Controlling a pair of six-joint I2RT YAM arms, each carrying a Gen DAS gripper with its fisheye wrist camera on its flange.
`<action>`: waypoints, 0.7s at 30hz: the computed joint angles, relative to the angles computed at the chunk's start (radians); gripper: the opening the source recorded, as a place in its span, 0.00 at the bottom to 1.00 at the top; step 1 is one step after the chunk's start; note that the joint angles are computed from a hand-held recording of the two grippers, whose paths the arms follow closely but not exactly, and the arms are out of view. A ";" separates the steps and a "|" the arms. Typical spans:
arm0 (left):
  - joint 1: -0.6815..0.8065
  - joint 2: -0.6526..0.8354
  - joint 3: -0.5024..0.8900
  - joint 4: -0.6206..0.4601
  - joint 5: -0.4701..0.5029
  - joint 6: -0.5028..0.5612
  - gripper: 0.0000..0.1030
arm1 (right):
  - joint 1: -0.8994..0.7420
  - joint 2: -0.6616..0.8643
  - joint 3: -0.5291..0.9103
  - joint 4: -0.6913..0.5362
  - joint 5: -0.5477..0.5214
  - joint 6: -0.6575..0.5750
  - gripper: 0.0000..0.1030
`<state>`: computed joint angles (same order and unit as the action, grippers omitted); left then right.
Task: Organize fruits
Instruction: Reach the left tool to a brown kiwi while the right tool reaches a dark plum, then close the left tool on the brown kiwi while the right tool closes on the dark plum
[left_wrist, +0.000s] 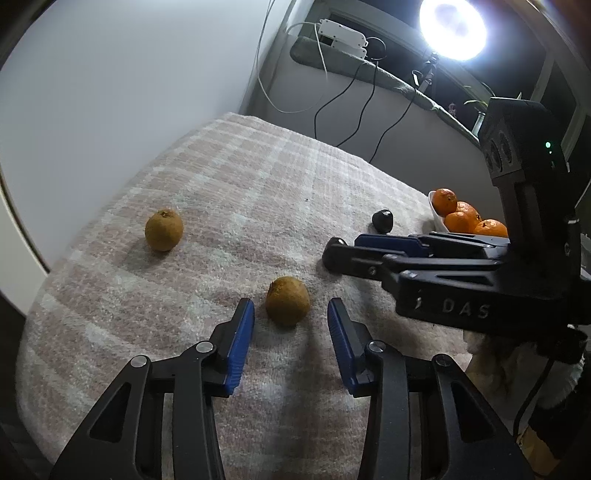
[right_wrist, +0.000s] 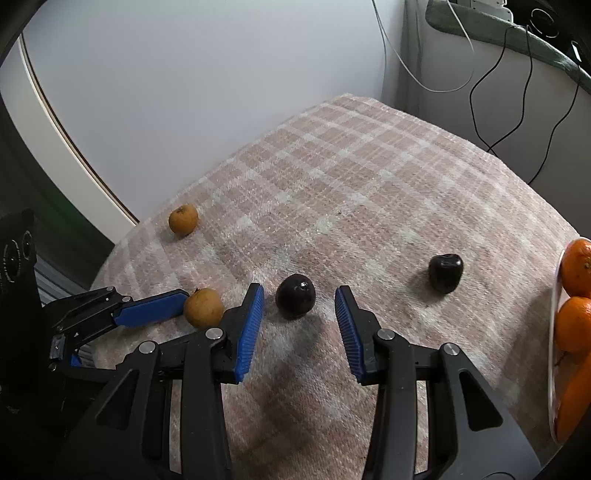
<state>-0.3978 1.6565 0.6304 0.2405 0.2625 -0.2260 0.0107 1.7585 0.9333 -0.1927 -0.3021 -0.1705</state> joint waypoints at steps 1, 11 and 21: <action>0.000 0.004 0.004 -0.001 -0.001 0.000 0.37 | 0.002 0.005 0.004 -0.001 0.005 -0.001 0.40; -0.010 0.023 0.021 0.000 -0.016 0.004 0.28 | 0.010 0.040 0.025 -0.006 0.011 -0.014 0.26; -0.010 0.018 0.013 0.006 -0.023 0.008 0.23 | -0.001 -0.013 -0.023 0.019 0.004 -0.011 0.24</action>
